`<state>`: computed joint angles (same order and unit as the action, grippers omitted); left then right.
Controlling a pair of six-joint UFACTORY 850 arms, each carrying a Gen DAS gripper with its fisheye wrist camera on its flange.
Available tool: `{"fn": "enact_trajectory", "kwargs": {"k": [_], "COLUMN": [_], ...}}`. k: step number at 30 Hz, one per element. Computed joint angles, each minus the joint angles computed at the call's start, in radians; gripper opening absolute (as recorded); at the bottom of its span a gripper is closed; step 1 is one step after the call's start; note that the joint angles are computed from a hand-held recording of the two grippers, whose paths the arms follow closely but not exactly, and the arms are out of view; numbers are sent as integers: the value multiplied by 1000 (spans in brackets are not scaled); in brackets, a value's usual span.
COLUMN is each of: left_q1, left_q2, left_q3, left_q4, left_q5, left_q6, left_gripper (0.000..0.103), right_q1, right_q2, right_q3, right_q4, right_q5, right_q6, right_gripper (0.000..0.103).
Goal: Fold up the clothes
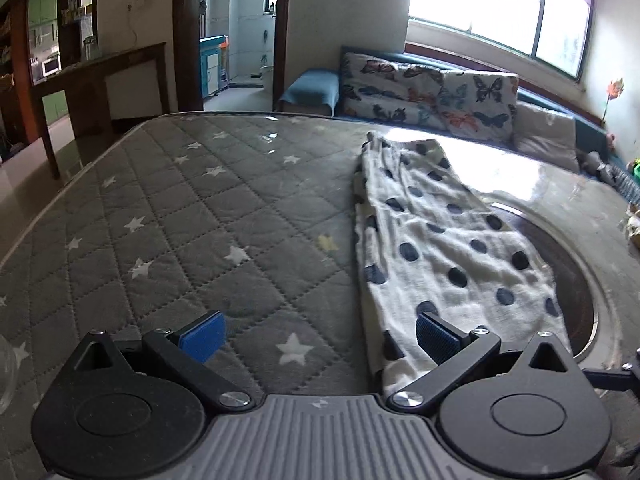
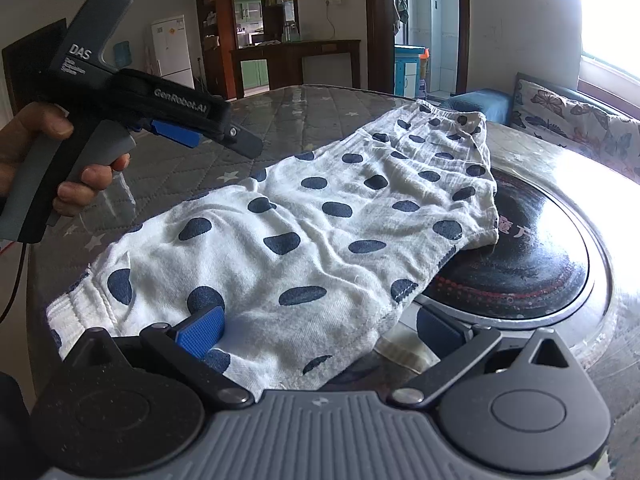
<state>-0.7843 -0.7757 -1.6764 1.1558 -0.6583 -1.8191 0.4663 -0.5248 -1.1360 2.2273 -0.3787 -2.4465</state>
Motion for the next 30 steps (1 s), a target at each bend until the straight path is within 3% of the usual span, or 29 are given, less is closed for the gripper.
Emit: {"fn": "enact_trajectory", "kwargs": {"k": [16,24,30], "left_q1": [-7,-16,-24], "left_q2": [-21,-31,-22], "left_q3": [-33,-64,-61], "left_q4": [-111,-97,-86], "left_q5": [-12,-39,-41], "left_q6": [105,155,155], "left_gripper": [103,103,103], "right_q1": [-8,-19,-13], "right_q2": [0,-1,33], "right_q3": [-5,-32,-10], "right_q4": [-40,-183,-62], "right_q5": [2,11,23], "right_q6": [35,202,114], "right_gripper": [103,103,103]}}
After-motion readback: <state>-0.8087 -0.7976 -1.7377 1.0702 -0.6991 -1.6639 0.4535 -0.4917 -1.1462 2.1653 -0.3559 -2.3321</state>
